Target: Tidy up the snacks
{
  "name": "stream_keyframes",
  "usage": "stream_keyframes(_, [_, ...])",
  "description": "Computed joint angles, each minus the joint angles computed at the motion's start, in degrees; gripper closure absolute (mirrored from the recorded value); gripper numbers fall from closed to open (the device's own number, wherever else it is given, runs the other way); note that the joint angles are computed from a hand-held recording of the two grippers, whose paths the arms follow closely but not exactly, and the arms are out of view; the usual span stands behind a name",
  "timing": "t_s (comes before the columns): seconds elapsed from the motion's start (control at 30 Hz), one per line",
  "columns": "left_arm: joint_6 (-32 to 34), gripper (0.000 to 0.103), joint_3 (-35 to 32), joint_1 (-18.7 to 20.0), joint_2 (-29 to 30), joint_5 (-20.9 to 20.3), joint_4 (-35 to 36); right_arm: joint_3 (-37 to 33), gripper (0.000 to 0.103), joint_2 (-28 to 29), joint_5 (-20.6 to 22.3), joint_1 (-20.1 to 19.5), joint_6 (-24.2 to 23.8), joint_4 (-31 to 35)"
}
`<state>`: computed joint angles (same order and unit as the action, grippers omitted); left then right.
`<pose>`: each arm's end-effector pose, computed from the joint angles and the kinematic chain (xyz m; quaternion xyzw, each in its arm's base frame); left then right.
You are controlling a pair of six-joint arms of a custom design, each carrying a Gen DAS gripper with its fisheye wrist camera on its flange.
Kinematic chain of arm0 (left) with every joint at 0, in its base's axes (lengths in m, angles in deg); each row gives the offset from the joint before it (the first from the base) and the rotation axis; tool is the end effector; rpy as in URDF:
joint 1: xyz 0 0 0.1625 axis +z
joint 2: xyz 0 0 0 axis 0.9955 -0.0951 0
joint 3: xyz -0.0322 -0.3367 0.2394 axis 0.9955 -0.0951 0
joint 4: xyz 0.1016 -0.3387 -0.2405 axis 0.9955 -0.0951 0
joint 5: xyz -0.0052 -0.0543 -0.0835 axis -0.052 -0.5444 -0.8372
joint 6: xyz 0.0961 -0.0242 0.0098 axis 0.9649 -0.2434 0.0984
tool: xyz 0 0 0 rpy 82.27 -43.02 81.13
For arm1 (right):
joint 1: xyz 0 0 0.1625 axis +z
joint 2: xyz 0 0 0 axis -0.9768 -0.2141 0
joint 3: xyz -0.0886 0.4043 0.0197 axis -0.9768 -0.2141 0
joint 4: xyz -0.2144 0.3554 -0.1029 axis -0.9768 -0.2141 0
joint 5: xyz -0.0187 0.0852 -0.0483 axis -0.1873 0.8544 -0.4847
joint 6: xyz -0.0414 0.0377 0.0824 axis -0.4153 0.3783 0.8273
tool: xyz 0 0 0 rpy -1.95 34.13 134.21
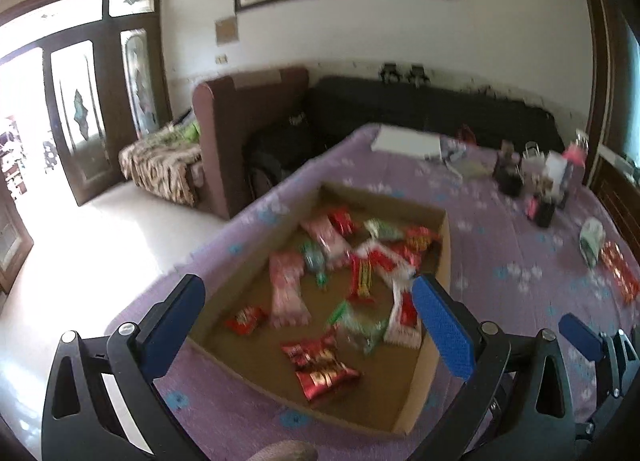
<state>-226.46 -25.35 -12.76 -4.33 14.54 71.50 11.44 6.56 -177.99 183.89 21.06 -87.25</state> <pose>-0.0218 -0.7816 0.2751 -0.0618 0.7265 -0.5064 0.4604 0.3501 -0.8283 -0.0928 0.4037 -0.8379 0.3020 0.2092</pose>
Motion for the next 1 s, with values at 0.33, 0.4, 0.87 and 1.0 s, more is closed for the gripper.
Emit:
stream_keyframes(0.33, [-11.72,0.000,-9.26,1.02,5.41,0.50,17.17,-4.05,0.013,2.44,-3.86,0.12,1.38,3.40])
stream_keyframes(0.4, [-14.62,0.000,-11.64,1.30,6.55,1.02,21.13,-4.91,0.013,2.96,-4.23,0.24,1.19,4.14])
stream_keyframes(0.87, [-22.15,0.000,-16.94,1.98,9.14,3.00,31.15,-2.55,0.013,2.64,-5.51,1.02,-2.02,2.47])
stream_keyframes(1.0, [-22.92,0.000,-17.96,2.07,9.60,3.35,32.56,-2.40,0.013,2.53,-5.66,0.98,-1.85,2.66])
